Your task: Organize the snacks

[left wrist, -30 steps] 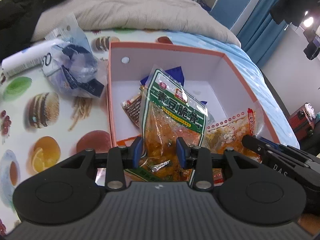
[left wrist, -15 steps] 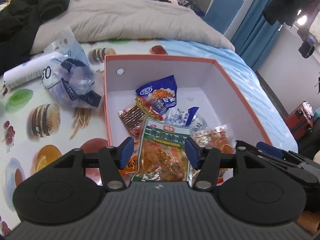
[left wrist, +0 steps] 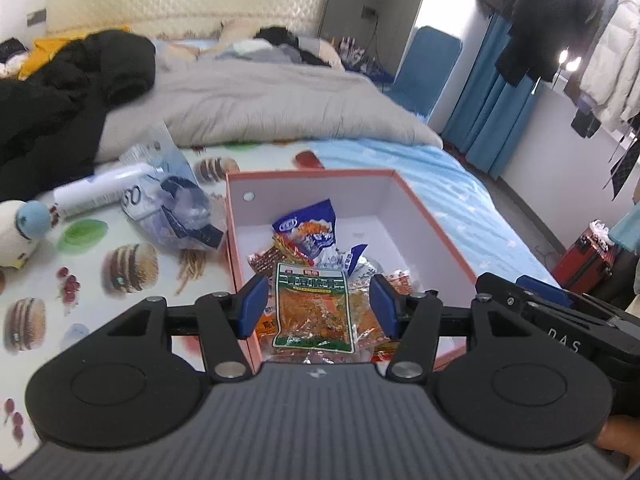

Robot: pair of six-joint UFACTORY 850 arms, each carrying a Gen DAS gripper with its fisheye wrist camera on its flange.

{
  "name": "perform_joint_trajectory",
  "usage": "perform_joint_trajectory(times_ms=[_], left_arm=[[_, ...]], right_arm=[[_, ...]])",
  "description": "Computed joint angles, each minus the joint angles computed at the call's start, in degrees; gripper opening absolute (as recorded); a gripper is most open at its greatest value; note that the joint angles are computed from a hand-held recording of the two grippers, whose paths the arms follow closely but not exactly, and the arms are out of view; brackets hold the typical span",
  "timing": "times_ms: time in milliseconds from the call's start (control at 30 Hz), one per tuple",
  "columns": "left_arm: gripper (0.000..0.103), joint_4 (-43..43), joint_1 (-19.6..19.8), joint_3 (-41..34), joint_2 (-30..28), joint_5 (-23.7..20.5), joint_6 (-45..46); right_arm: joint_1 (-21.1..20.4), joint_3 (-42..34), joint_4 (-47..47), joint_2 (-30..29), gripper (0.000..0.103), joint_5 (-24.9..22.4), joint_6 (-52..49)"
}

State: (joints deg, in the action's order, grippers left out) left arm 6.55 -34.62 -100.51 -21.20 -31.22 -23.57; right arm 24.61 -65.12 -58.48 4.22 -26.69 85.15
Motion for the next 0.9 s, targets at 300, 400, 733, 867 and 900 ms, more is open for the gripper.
perform_joint_trajectory(times_ms=[300,400,733,867,900], left_arm=[[0.062,6.7,-1.6,12.8,13.5,4.0,-6.0],[0.062,9.2,-2.6,15.7,16.9,4.8,-8.1],[0.062,15.7,-6.9,24.4,25.9,6.2,-14.4],[0.062,17.2,-7.8,26.9,27.6,6.0,-15.9],[0.062,17.4,-8.0,27.5,28.1,6.0,-16.3]], right_arm=[[7.5,2.9,-9.0,6.7,0.058,-6.4,8.0],[10.1,3.9,-11.4,9.1,0.058,-8.8,10.9],[18.5,8.6,-14.6,15.6,0.058,-17.5,15.8],[22.2,10.4,-15.4,16.8,0.058,-20.8,18.0],[22.9,10.9,-15.6,17.1,0.058,-21.2,18.7]])
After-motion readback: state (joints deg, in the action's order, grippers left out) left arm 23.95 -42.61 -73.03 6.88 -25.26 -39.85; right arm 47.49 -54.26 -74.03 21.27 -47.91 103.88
